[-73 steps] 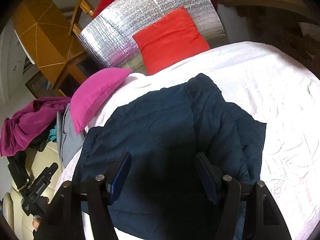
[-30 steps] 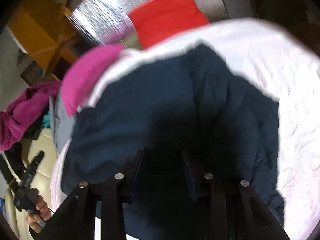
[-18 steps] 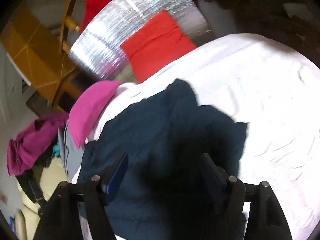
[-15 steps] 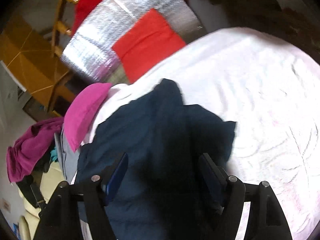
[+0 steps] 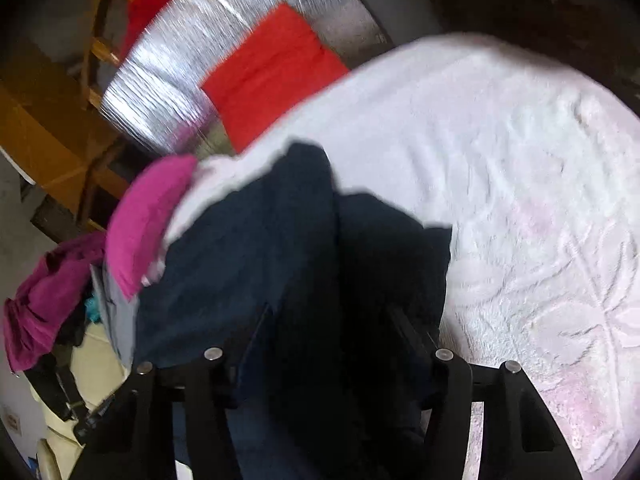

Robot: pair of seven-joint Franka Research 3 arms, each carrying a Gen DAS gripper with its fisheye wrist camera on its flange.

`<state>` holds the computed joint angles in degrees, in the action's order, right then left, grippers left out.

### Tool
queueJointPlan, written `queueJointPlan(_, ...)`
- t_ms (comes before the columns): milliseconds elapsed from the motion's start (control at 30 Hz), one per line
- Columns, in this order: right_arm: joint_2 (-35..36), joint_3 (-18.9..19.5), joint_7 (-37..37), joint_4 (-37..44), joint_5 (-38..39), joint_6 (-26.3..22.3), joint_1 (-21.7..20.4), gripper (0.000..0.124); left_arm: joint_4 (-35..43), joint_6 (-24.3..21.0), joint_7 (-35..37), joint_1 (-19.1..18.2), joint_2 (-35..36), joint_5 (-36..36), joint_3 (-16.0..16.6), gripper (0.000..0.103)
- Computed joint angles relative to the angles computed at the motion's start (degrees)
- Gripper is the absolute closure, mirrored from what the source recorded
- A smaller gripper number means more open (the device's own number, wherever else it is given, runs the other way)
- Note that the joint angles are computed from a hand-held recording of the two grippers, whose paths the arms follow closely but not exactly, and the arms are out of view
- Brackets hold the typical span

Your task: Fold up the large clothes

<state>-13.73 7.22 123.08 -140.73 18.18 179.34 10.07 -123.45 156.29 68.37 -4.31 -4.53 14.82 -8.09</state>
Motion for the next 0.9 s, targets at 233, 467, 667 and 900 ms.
queueJointPlan(233, -4.3, 9.9, 6.7, -4.0, -4.9, 5.7, -10.5, 0.061, -1.2, 1.0, -8.6, 2.3, -1.9, 8.2, -0.3, 0.015)
queueJointPlan(467, -5.0, 13.4, 6.4, -3.4, -5.9, 6.4, -13.1, 0.06, -1.9, 2.4, -10.4, 2.7, -3.1, 9.7, 0.3, 0.015)
queueJointPlan(667, -3.3, 14.8, 5.8, -1.8, -5.7, 6.6, -13.7, 0.06, -2.4, 4.1, -14.7, 4.2, -4.1, 15.6, -1.0, 0.015)
queueJointPlan(900, -2.5, 16.4, 5.9, -1.1, -5.3, 7.3, -14.6, 0.06, -2.8, 6.1, -18.5, 4.7, -5.0, 20.3, -1.5, 0.015)
